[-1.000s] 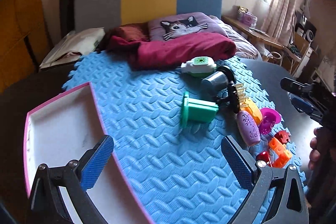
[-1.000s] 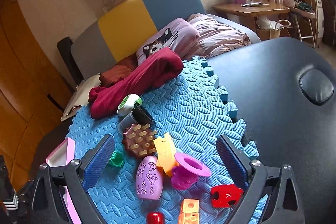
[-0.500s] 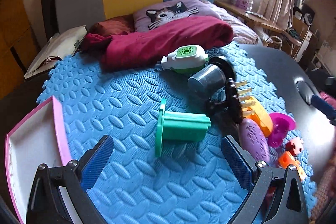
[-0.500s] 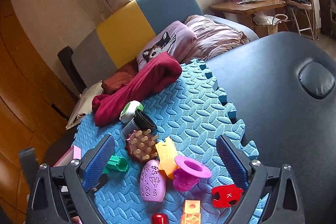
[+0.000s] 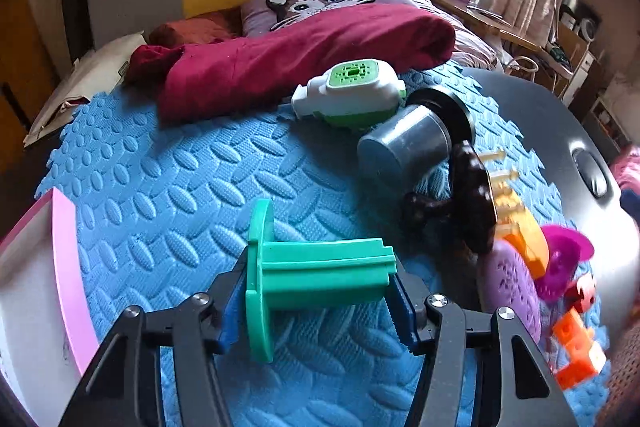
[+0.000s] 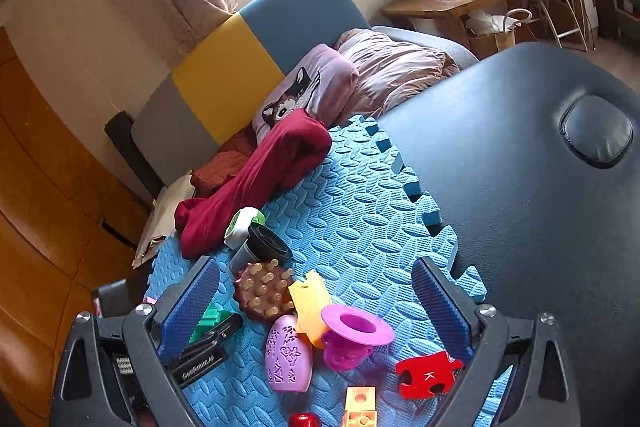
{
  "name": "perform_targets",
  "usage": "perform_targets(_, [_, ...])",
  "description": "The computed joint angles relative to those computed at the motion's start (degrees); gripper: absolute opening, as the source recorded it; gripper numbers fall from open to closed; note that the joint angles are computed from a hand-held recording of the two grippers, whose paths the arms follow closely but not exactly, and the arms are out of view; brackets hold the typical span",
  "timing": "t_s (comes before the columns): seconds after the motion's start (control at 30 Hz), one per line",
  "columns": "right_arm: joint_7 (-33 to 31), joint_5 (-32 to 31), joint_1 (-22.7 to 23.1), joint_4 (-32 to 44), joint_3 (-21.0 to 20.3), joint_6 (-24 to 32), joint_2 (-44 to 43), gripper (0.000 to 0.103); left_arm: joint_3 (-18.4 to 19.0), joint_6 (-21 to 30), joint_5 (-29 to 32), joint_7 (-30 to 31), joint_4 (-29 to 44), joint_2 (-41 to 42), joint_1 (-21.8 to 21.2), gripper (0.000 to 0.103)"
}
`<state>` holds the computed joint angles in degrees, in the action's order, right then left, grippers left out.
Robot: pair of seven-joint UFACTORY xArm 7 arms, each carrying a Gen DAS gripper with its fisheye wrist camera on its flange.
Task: Organize rigid objects
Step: 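Lift the green spool toward the tray with the left tool while the right tool grasps the brown peg brush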
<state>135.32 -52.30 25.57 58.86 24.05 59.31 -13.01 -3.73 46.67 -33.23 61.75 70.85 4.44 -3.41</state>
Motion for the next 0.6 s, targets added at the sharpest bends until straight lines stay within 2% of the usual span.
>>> perform_targets(0.23, [-0.84,1.65,-0.53,-1.14,-0.83,-3.60,-0.20,0.097,1.59,0.03,-2.01,1.82,-4.17,-3.80,1.11,0.060])
perform_targets(0.37, [-4.46,2.07,-0.57,0.12,-1.33,-5.41,1.43,0.097,3.23,2.33,-4.07,4.17,-5.32,-5.91,2.04,0.060])
perform_targets(0.47, [-8.49,2.99,-0.09,1.87,-1.95,-5.97,3.41,0.092,4.52,4.46,-5.47,5.65,-6.44,-7.79,2.66,0.060])
perform_targets(0.6, [-12.54,3.13,0.95,3.92,-2.85,-6.68,5.62,0.091,6.43,7.92,-6.83,6.95,-7.01,-9.67,3.79,0.061])
